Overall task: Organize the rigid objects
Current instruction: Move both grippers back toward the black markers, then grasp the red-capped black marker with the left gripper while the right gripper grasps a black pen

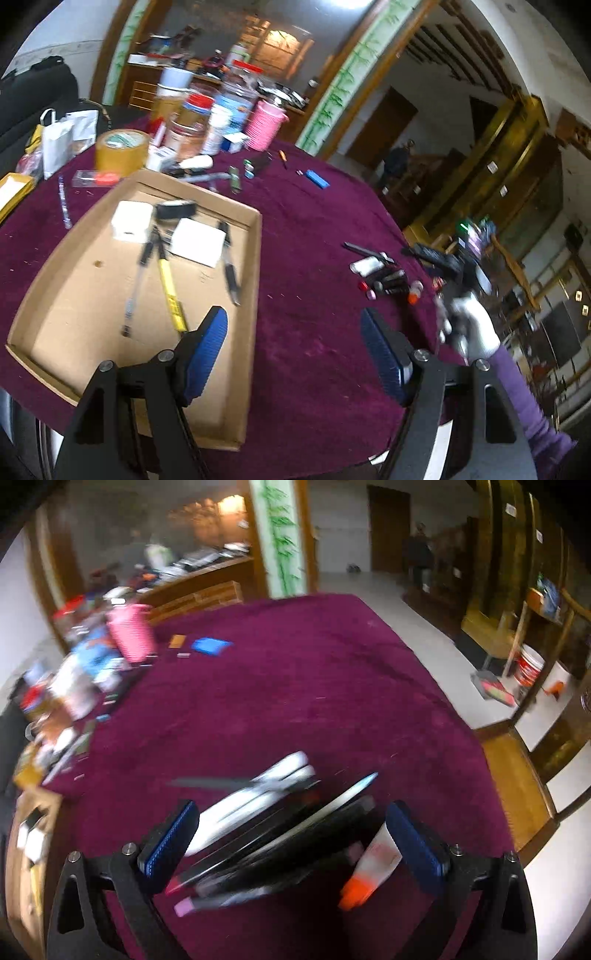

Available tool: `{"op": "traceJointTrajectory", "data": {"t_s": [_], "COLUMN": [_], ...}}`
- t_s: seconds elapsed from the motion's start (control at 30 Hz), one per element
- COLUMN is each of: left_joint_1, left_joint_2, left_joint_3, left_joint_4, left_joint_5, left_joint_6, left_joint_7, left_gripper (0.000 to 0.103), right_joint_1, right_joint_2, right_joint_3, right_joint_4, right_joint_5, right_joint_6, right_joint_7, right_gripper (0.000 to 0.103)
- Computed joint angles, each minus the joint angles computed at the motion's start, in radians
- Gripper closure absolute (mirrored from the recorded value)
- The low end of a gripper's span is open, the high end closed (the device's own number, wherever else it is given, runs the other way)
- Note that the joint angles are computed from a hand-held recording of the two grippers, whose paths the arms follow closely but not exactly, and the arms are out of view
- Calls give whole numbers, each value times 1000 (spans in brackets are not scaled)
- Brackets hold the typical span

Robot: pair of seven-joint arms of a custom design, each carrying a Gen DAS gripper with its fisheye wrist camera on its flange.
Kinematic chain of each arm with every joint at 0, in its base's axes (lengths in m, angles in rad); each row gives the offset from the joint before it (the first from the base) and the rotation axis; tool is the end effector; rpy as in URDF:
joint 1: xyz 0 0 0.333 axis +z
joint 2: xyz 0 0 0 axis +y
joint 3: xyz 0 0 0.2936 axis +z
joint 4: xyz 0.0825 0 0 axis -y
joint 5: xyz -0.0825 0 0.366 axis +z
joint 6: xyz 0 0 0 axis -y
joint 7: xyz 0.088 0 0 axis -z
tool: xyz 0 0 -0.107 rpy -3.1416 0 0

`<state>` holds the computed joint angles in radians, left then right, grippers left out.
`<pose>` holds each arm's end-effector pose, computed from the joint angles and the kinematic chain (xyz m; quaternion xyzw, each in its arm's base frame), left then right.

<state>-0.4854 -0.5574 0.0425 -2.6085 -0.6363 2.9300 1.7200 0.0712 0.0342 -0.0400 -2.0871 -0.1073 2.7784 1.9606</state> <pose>0.3878 -0.1404 0.5173 -0.6246 0.6397 -0.4410 0.0777 0.5820 0.0231 0.4713 -0.5725 0.7531 -0.2044 0.2514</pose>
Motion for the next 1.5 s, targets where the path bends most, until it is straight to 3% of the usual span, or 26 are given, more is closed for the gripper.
{"op": "traceJointTrajectory", "data": {"t_s": [0.07, 0.1, 0.2, 0.23, 0.3, 0.43, 0.53, 0.63, 0.7, 0.73, 0.83, 0.9, 0.97, 1.07, 1.13, 1.23, 1.27, 1.4, 1.47, 1.5], "left_joint_1": [23, 46, 80, 83, 94, 58, 18, 12, 16, 20, 57, 93, 112, 162, 200, 199, 192, 154, 165, 173], "left_joint_2": [-4, -5, -18, -20, -21, 22, 58, 86, 107, 118, 174, 236, 287, 382, 453, 566, 612, 746, 757, 760], "left_joint_3": [-31, -57, -93, -98, -111, -84, -65, -81, -98, -106, -162, -208, -236, -292, -329, -330, -324, -289, -296, -302], "left_joint_4": [-2, -2, -8, -10, -13, 11, 32, 50, 69, 79, 126, 180, 225, 312, 390, 510, 559, 695, 702, 706], "left_joint_5": [24, 47, 98, 111, 143, 158, 139, 136, 145, 150, 214, 285, 341, 513, 693, 863, 900, 948, 895, 843], "left_joint_6": [-12, -20, -35, -34, -29, -25, -35, -49, -61, -64, -80, -97, -106, -120, -160, -228, -259, -358, -341, -351], "left_joint_7": [-29, -55, -110, -123, -148, -156, -125, -106, -95, -90, -100, -124, -132, -156, -211, -238, -246, -251, -228, -209], "left_gripper": [29, 29, 29, 29, 29, 29, 29, 29, 29, 29, 29, 29, 29, 29, 29, 30, 30, 29, 29, 42], "right_joint_1": [-20, -45, -77, -50, -44, -28, 0, 29, 54, 79, 111, 144, 172, 191, 152, 164, 157, 134, 132, 132], "right_joint_2": [73, 120, 211, 207, 175, 92, 30, -30, -59, -98, -189, -182, -160, -133, -117, -153, -157, -137, -144, -139], "right_joint_3": [10, 37, 80, 65, 91, 136, 141, 115, 93, 72, 64, 44, 24, -14, 11, 16, 13, 7, 6, 8], "right_joint_4": [65, 117, 233, 224, 180, 91, 32, -18, -45, -85, -184, -196, -192, -180, -183, -201, -204, -191, -198, -193], "right_joint_5": [168, 315, 481, 447, 491, 685, 849, 966, 994, 1025, 1146, 1224, 1304, 1499, 1436, 1569, 1558, 1498, 1505, 1501], "right_joint_6": [5, -18, -146, -133, -129, -184, -275, -401, -390, -335, -33, 97, 165, 155, 163, 288, 285, 222, 217, 215], "right_joint_7": [-106, -215, -337, -328, -405, -658, -857, -1001, -1020, -1057, -1116, -1145, -1192, -1332, -1258, -1413, -1401, -1314, -1322, -1320], "right_gripper": [2, 2, 10, 12, 14, 14, 14, 14, 14, 14, 14, 14, 14, 14, 14, 14, 14, 14, 14, 14]}}
